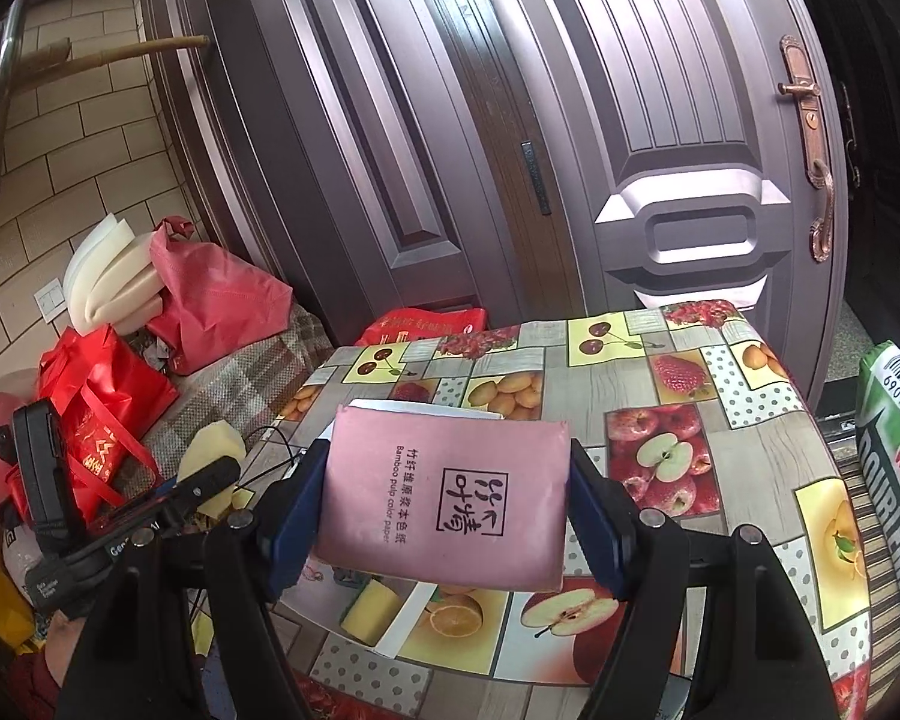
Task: Organize soft objects
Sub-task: 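Carry the yellow sponge with the left tool while the right tool carries the pink packet to the tray, then open the left tool over the tray while the right tool releases the pink packet there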
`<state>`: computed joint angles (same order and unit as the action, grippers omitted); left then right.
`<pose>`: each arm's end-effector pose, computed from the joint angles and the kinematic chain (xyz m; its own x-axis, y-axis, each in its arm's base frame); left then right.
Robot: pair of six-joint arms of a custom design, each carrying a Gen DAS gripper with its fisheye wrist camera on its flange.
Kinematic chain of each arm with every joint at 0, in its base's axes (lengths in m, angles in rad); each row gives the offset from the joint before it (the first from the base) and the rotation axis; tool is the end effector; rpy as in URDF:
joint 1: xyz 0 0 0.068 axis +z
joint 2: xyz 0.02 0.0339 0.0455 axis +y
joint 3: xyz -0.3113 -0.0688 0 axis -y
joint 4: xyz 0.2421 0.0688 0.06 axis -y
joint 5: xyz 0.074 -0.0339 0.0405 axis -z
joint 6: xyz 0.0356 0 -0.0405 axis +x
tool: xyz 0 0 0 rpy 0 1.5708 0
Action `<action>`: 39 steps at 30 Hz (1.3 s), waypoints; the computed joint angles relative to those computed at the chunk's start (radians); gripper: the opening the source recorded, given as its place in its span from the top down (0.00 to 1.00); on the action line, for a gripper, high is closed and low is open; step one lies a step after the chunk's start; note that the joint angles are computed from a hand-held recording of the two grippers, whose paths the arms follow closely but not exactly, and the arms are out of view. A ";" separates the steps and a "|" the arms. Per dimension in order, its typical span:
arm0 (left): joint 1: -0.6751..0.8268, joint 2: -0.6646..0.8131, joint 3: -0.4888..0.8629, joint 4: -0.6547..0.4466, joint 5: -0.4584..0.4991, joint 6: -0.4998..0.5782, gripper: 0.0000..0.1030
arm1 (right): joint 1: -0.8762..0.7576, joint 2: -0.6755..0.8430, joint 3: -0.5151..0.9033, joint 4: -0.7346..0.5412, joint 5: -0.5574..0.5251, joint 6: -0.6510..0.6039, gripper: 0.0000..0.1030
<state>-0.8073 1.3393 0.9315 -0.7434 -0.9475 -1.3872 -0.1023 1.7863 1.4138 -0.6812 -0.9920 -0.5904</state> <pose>0.1822 -0.1485 0.2890 -0.3050 -0.5113 -0.8034 -0.5856 0.7660 -0.2652 0.3812 -0.0092 0.3041 -0.5203 -0.2527 -0.8158 -0.7770 0.5366 0.3293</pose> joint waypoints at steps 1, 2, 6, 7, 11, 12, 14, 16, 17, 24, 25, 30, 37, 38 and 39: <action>0.021 -0.021 -0.022 -0.006 0.012 -0.007 0.46 | 0.019 0.009 0.004 -0.007 0.009 -0.005 0.28; 0.039 -0.037 -0.046 -0.002 0.026 -0.011 0.46 | 0.041 0.016 0.004 -0.012 0.023 -0.009 0.28; 0.104 -0.057 -0.133 0.068 0.084 0.002 0.45 | 0.134 0.058 -0.005 -0.046 0.080 -0.034 0.28; 0.122 -0.055 -0.155 0.101 0.105 0.014 0.45 | 0.157 0.079 0.000 -0.069 0.092 -0.035 0.28; 0.215 -0.010 -0.226 0.271 0.215 0.127 0.45 | 0.254 0.129 -0.033 -0.055 0.170 -0.012 0.28; 0.242 0.013 -0.231 0.300 0.241 0.160 0.45 | 0.279 0.139 -0.046 -0.032 0.191 0.001 0.28; 0.288 0.047 -0.238 0.338 0.277 0.197 0.45 | 0.327 0.161 -0.059 0.007 0.228 0.039 0.28; 0.317 0.062 -0.239 0.350 0.295 0.203 0.42 | 0.357 0.182 -0.060 0.032 0.235 0.080 0.28; 0.329 0.068 -0.238 0.346 0.298 0.203 0.36 | 0.367 0.187 -0.064 0.048 0.235 0.097 0.27; 0.358 0.065 -0.274 0.317 0.233 0.161 0.00 | 0.389 0.179 -0.125 0.152 0.243 0.130 0.00; 0.363 0.065 -0.281 0.322 0.239 0.160 0.00 | 0.391 0.180 -0.127 0.158 0.244 0.134 0.00; 0.354 0.067 -0.284 0.313 0.237 0.129 0.00 | 0.386 0.163 -0.148 0.177 0.252 0.131 0.00; 0.280 0.065 -0.238 0.249 0.199 0.082 0.00 | 0.320 0.134 -0.141 0.181 0.226 0.115 0.00; 0.264 0.063 -0.231 0.244 0.194 0.076 0.00 | 0.302 0.134 -0.129 0.180 0.222 0.115 0.00; 0.247 0.064 -0.224 0.243 0.189 0.072 0.00 | 0.281 0.136 -0.116 0.186 0.220 0.116 0.00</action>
